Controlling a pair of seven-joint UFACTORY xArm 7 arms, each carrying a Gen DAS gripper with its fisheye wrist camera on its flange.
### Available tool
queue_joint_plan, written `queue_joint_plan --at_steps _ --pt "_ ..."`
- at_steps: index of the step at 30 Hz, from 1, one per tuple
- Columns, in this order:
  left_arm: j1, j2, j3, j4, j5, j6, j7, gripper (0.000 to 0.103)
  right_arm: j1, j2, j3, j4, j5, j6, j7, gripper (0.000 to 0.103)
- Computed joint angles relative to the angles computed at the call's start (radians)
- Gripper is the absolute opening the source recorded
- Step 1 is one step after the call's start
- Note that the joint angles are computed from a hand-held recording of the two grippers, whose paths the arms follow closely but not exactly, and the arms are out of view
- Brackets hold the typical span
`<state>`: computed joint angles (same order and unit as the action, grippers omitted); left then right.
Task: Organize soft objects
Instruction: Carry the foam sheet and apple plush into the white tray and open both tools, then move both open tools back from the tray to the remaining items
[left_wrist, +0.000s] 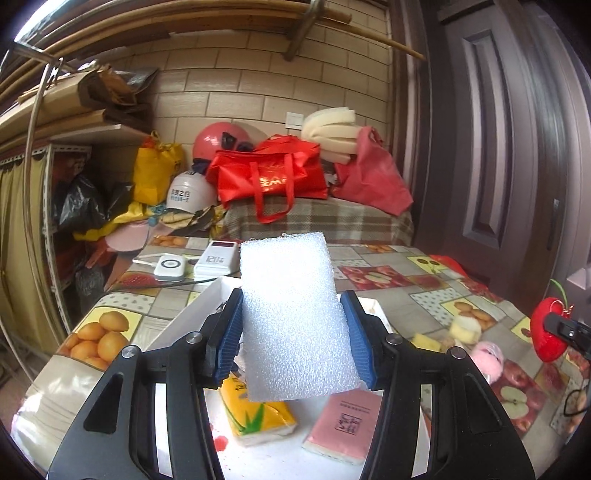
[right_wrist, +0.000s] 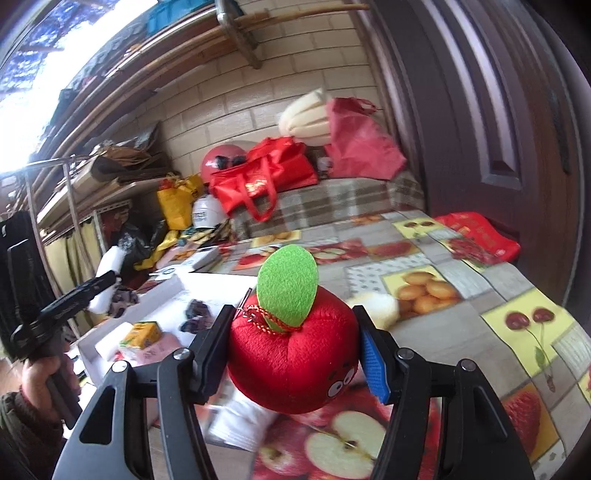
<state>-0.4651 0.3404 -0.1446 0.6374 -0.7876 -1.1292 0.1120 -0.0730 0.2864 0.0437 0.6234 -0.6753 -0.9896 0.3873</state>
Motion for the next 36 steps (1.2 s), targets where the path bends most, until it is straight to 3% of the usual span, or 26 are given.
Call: queue_joint_plan --at_steps 4,8,9,18,19,21,22,24,25,30,36 --pt "0.020 -0.014 0.005 -0.021 0.013 0.014 -0.039 0.052 0.020 -0.035 0.032 0.052 -0.114 0.054 0.091 0.063" --pt "0.042 -0.020 0.012 -0.022 0.026 0.072 -0.071 0.052 0.044 0.005 0.073 0.206 -0.316 0.186 0.330 0.063" --pt "0.052 -0.021 0.014 -0.026 0.038 0.087 -0.091 0.052 0.059 0.014 0.075 0.226 -0.327 0.207 0.343 0.063" --pt "0.075 -0.026 0.031 -0.036 0.083 0.146 -0.188 0.054 0.164 0.105 0.144 0.347 -0.261 0.404 0.283 0.064" --pt "0.070 -0.024 0.032 -0.034 0.069 0.145 -0.187 0.057 0.170 0.117 0.152 0.359 -0.248 0.423 0.269 0.065" --pt "0.056 -0.019 0.035 -0.022 0.009 0.140 -0.164 0.066 0.180 0.130 0.168 0.373 -0.221 0.464 0.234 0.077" --pt "0.049 -0.016 0.035 -0.016 -0.026 0.133 -0.154 0.079 0.204 0.128 0.155 0.362 -0.160 0.469 0.181 0.081" --pt "0.050 -0.015 0.033 -0.019 -0.057 0.116 -0.169 0.099 0.226 0.122 0.143 0.334 -0.077 0.449 0.104 0.085" --pt "0.051 -0.014 0.032 -0.023 -0.063 0.101 -0.178 0.103 0.227 0.119 0.145 0.328 -0.052 0.444 0.079 0.085" --pt "0.036 0.005 0.026 -0.031 -0.099 0.006 -0.167 0.103 0.235 0.074 0.141 0.243 0.076 0.327 -0.055 0.085" --pt "0.028 0.014 0.015 -0.026 -0.088 -0.027 -0.123 0.103 0.233 -0.043 0.081 0.031 0.261 -0.024 -0.203 0.085"
